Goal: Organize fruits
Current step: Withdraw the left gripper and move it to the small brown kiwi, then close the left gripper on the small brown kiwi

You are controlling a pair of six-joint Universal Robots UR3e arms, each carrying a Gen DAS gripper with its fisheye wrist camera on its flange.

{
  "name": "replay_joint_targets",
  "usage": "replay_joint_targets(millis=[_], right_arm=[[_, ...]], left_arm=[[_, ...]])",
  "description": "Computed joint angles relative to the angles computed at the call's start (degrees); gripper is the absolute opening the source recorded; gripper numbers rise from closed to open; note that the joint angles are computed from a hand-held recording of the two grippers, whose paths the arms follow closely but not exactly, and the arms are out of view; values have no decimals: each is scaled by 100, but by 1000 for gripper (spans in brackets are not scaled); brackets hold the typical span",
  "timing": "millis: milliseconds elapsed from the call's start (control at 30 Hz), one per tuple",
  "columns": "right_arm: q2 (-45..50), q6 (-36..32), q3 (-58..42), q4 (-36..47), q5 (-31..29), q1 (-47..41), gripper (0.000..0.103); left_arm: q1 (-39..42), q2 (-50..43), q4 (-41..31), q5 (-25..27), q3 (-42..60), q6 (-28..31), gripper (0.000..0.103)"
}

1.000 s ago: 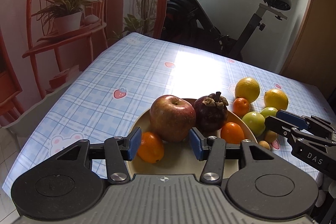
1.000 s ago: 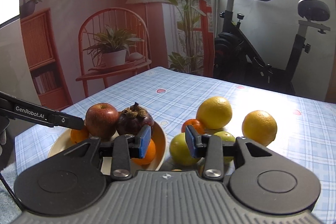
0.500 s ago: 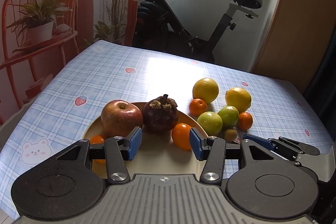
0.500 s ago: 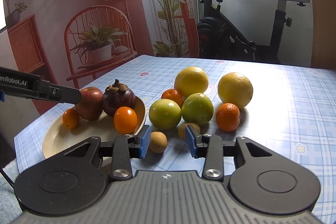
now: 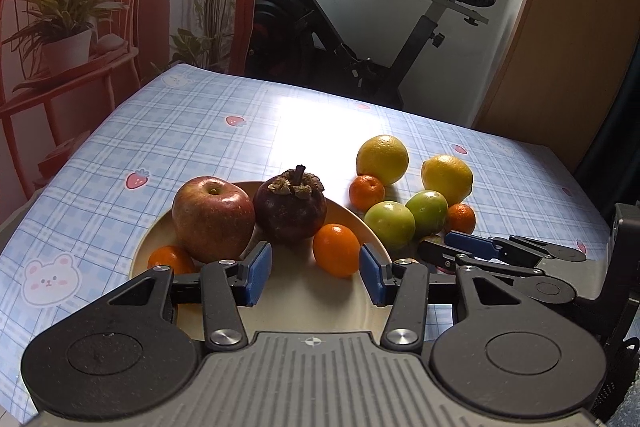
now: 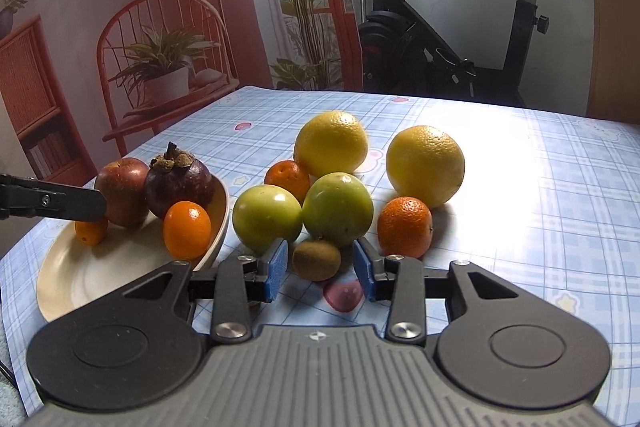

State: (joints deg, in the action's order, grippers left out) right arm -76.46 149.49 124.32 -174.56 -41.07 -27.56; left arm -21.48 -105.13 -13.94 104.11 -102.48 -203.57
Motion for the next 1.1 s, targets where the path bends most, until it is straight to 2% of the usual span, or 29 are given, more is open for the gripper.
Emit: replay_joint_targets(millis=[67,100,300,467,600,667,767,933,1100], right_arm=[[17,-81,-93,183,-45,59,37],[25,-124,-139,290,-37,66,30],[-119,-227,152,188,222,-278,30],[-381,-538,501,276,500,-891,30],[-604,-816,696,709,800,-1475,30],[-669,-851,754,840,903,-1667,30],[-742,-836,811,1051,1103,-1928,30],[-766,-939,851,1100,1239,-2004,30],[-832,-1066,1015,1037,1395,-2099,30]], left_arm=[[-1,-25,0,-36,26,38,47],[2,-41,-25,-58,57,69,45],[50,-167,-204,-381,291,328,43],[24,-450,-442,-834,709,630,43],[0,-770,-653,-1324,1119,488,43],[-39,-942,-817,-1409,1348,384,37],[-76,-1106,-1050,-1571,1558,176,36],[-261,-1334,-1607,-1304,1924,-95,36],[-334,-1477,-1761,-1003,2078,-198,36]])
